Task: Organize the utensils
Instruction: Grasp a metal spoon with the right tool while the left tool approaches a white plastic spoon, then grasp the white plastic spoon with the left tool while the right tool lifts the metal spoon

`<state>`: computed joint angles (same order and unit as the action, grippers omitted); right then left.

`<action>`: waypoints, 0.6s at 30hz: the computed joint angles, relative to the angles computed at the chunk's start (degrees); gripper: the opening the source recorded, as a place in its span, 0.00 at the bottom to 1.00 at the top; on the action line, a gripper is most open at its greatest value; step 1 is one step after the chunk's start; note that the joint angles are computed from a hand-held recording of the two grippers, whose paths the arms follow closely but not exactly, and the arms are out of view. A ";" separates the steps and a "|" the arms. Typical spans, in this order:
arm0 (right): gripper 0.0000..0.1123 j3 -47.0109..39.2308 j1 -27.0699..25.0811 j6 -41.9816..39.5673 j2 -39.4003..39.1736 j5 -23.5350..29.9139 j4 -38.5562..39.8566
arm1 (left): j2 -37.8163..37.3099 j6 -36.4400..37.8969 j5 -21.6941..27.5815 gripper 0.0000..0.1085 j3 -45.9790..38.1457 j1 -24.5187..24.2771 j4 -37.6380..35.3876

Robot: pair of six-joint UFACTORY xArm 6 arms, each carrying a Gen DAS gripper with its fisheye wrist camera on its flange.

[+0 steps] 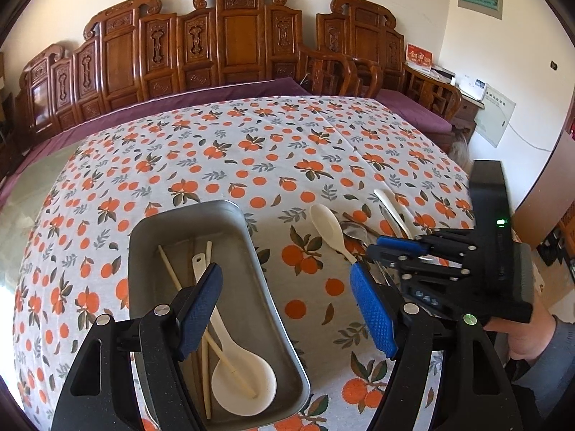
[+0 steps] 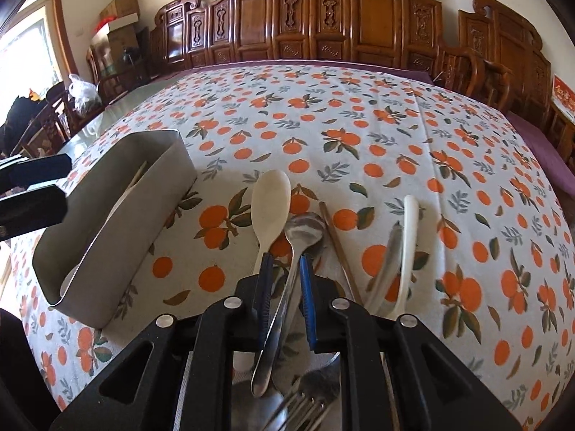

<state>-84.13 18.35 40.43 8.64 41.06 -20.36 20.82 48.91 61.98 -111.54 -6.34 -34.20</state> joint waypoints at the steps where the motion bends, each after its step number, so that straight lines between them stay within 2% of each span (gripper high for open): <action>1: 0.16 -0.62 -0.03 -0.56 0.62 0.57 0.41 | 0.04 -0.06 0.08 0.65 -0.12 -0.02 -0.06; 7: 0.14 -2.60 0.54 -0.97 2.24 3.85 -0.88 | -0.44 0.15 -0.21 0.65 0.49 -0.27 -0.29; 10: 0.06 -2.86 0.71 -0.92 2.29 4.86 -1.81 | -0.55 0.15 -0.56 0.65 0.73 -0.53 -0.14; 14: 0.04 -1.91 0.36 -0.73 1.45 4.63 -1.25 | -0.80 -0.17 -0.95 0.65 1.22 -0.70 -0.09; 18: 0.03 1.07 -0.32 0.64 -1.60 1.98 -0.96 | -1.66 -0.18 -1.58 0.65 2.60 -1.01 -0.10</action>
